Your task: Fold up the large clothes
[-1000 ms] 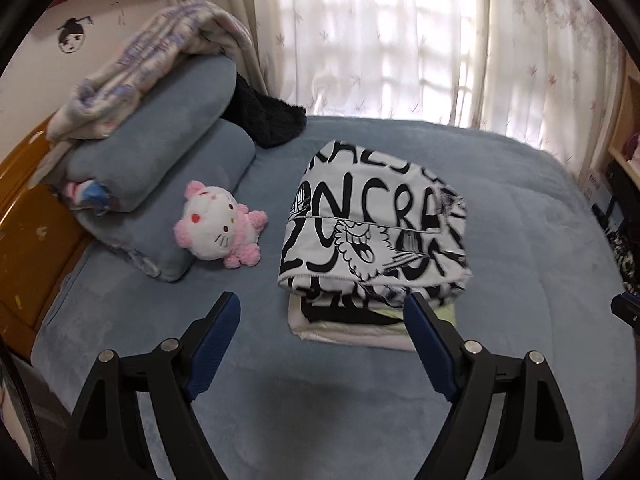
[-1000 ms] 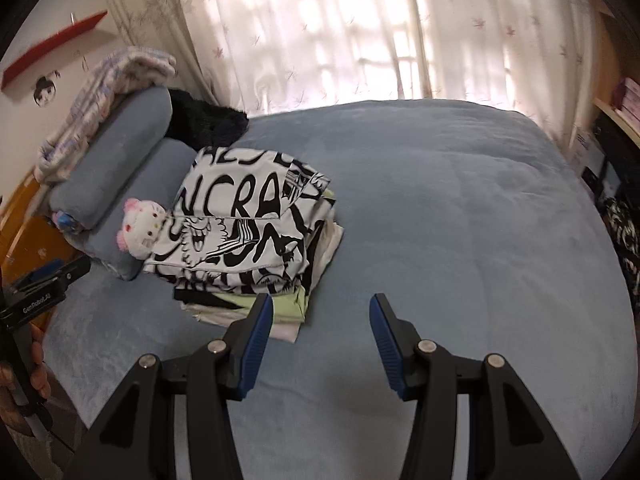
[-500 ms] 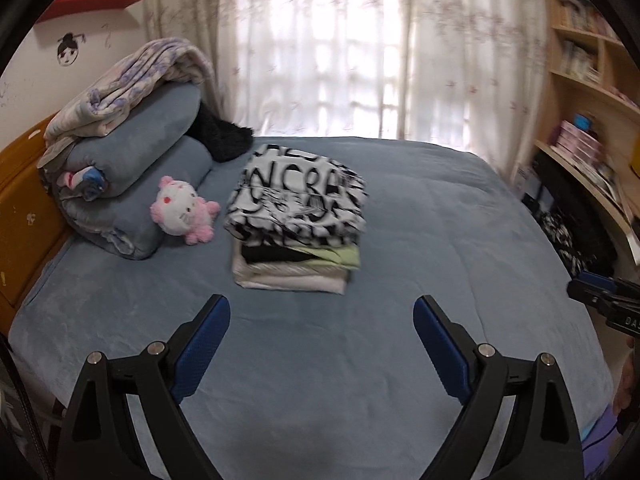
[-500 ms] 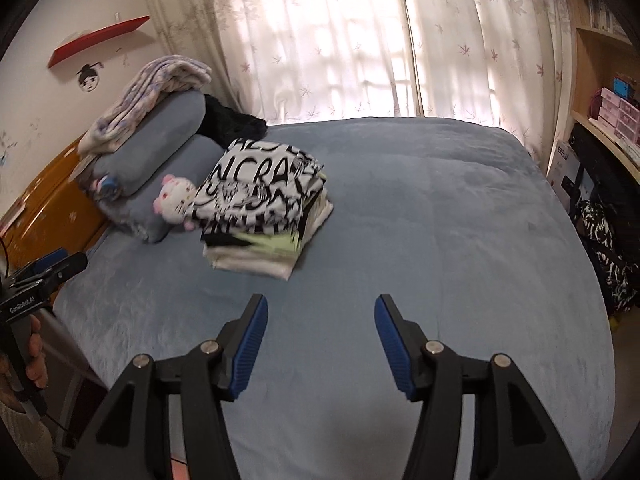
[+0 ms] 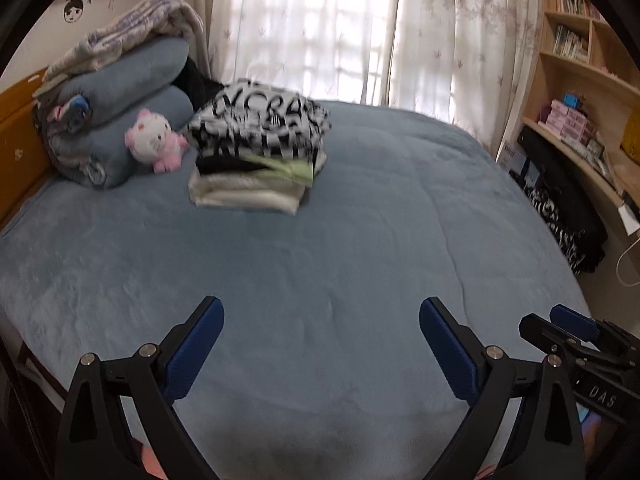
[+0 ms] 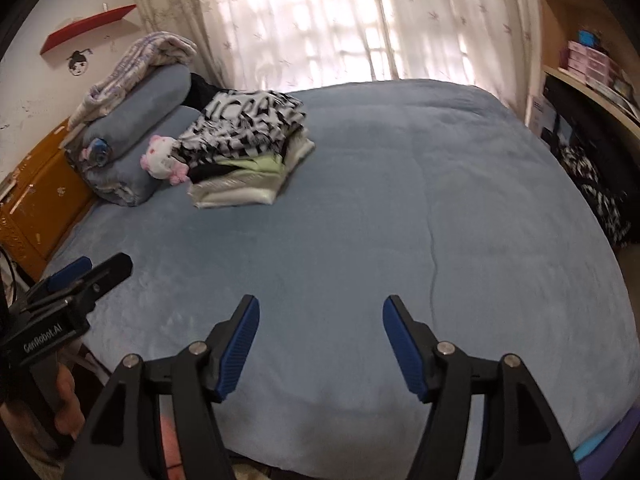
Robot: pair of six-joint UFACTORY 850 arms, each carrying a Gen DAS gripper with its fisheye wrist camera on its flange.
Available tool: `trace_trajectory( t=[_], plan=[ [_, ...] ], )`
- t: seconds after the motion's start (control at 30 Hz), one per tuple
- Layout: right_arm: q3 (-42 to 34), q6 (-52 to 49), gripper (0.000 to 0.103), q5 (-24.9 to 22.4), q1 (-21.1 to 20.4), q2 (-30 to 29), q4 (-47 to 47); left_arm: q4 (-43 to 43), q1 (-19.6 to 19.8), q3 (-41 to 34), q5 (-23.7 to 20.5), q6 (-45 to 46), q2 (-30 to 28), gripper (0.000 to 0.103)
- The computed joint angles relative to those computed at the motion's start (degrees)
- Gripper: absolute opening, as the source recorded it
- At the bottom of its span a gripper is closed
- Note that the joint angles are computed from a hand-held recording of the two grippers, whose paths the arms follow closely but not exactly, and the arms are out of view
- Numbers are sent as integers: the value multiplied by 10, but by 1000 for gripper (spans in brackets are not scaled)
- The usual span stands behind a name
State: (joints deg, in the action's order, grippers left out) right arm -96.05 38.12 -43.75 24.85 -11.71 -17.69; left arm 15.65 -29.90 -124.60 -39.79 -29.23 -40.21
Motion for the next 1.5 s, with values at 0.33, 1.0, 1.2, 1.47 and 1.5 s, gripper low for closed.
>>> trace_trajectory(
  t=[0.33, 1.0, 1.2, 1.47, 1.5],
  plan=[
    [69, 73, 65, 16, 13, 15, -32, 24, -16, 47, -1, -41, -1, 98],
    [74, 68, 65, 21, 16, 11, -29, -4, -13, 49, -13, -21, -9, 98],
    [73, 70, 65, 22, 17, 10, -31, -5, -13, 45, -16, -20, -11, 98],
    [71, 66, 65, 21, 19, 9, -27, -3, -14, 45, -18, -20, -12, 98],
    [72, 67, 65, 22, 19, 9, -28, -2, -15, 45, -19, -22, -12, 98]
  ],
)
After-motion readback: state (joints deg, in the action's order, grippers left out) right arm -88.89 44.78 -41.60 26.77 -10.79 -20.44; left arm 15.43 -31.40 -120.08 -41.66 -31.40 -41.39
